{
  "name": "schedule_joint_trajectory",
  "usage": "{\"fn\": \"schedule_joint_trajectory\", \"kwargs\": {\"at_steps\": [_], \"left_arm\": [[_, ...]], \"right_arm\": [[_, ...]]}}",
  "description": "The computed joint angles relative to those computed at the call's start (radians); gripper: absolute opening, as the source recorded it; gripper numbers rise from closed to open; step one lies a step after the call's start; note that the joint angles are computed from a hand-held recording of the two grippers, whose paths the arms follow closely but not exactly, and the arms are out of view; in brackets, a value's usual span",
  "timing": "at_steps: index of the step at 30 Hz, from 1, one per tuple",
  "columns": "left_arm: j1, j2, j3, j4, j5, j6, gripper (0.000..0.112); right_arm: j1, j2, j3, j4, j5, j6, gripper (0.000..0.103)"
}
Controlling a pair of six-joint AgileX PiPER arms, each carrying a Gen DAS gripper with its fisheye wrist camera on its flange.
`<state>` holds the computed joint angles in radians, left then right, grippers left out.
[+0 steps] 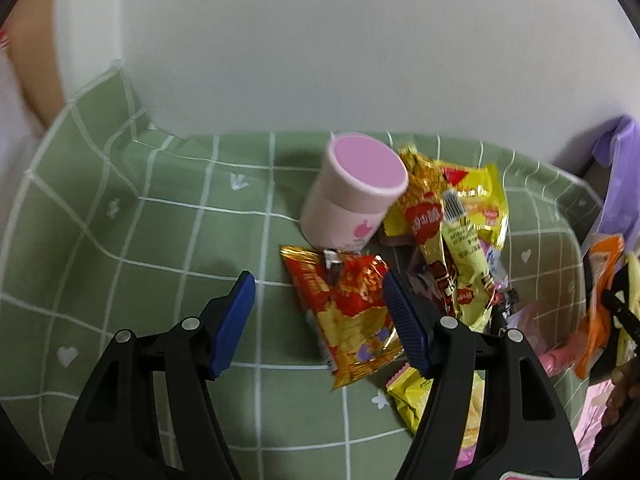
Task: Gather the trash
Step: 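Grasp the red snack wrapper with the left tool while the right tool grasps the orange bag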
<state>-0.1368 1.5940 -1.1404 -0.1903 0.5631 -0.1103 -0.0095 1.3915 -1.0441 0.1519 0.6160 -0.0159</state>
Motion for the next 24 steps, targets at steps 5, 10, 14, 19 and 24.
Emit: {"fn": "schedule_joint_trajectory", "kwargs": {"at_steps": [5, 10, 14, 19, 24], "left_arm": [[-0.042, 0.037, -0.03, -0.001, 0.037, -0.003, 0.039], [-0.058, -0.014, 0.026, -0.072, 0.024, 0.05, 0.024], [-0.05, -0.109, 0.097, -0.144, 0.028, 0.1, 0.021], [-0.018, -0.217, 0.162, -0.265, 0.051, 0.207, 0.021], [-0.046, -0.226, 0.159, -0.246, 0.063, 0.205, 0.021]], "right_arm": [[-0.031, -0.014, 0.015, 0.04, 0.016, -0.08, 0.006], [-0.039, 0.007, 0.006, 0.084, 0.019, -0.127, 0.006], [-0.045, 0.005, 0.006, 0.13, 0.017, -0.183, 0.006], [-0.045, -0.017, 0.012, 0.168, 0.014, -0.228, 0.006], [-0.058, -0.044, 0.04, 0.205, 0.014, -0.263, 0.006]]}}
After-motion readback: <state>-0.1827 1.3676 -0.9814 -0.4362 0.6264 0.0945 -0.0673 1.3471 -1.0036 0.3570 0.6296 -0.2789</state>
